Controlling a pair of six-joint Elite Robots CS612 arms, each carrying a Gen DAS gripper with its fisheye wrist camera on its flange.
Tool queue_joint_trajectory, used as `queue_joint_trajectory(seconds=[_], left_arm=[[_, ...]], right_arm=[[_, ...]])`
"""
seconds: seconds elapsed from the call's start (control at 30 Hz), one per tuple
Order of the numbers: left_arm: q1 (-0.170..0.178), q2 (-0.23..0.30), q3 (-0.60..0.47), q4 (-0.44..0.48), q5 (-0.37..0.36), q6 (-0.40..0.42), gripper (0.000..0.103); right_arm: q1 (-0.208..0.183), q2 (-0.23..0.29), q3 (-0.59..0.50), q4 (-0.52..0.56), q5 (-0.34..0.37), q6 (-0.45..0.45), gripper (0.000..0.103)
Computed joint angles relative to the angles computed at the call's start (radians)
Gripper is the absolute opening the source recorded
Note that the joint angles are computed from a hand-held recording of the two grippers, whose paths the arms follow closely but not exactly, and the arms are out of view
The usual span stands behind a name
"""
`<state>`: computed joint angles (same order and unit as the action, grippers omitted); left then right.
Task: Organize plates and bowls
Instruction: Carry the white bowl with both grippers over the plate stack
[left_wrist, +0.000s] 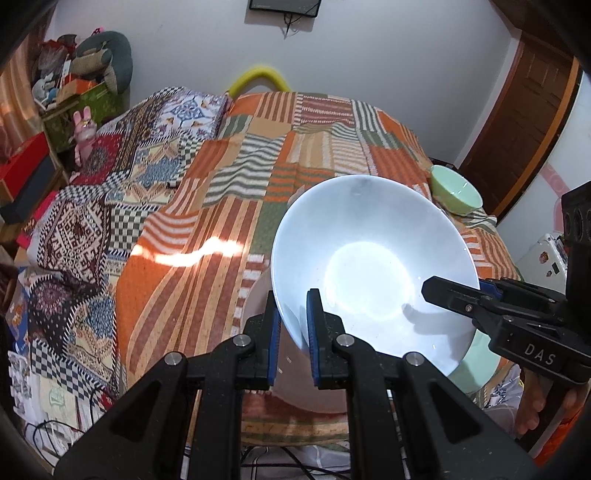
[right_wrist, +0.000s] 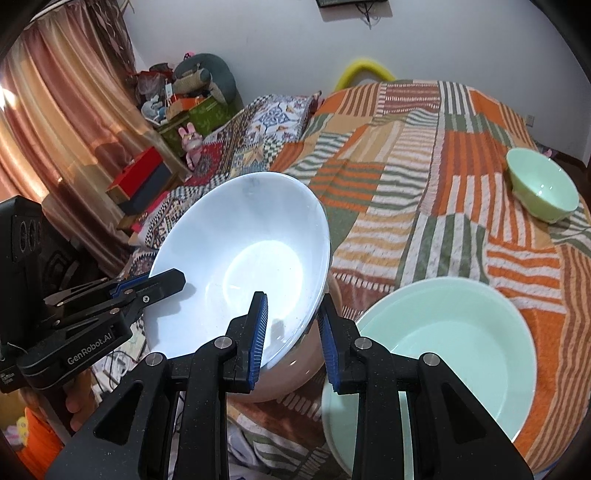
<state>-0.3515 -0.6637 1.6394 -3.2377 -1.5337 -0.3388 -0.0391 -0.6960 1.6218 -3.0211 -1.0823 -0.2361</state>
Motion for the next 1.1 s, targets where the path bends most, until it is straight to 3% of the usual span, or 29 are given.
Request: queue_joint_trajectory(seconds=[0.6,1.1], left_arm=[[0.015,0.036,-0.011,0.067,-0.05,-0.044,0.012],[0.019,0.057,-0.034,0.095,-0.059,-0.043,0.012]], right_arm=[[0.016,0.021,-0.024,0.108,-0.043,-0.036,0.026],[0.023,0.029,-0.032,0.115,-0.066,-0.036,0.027]])
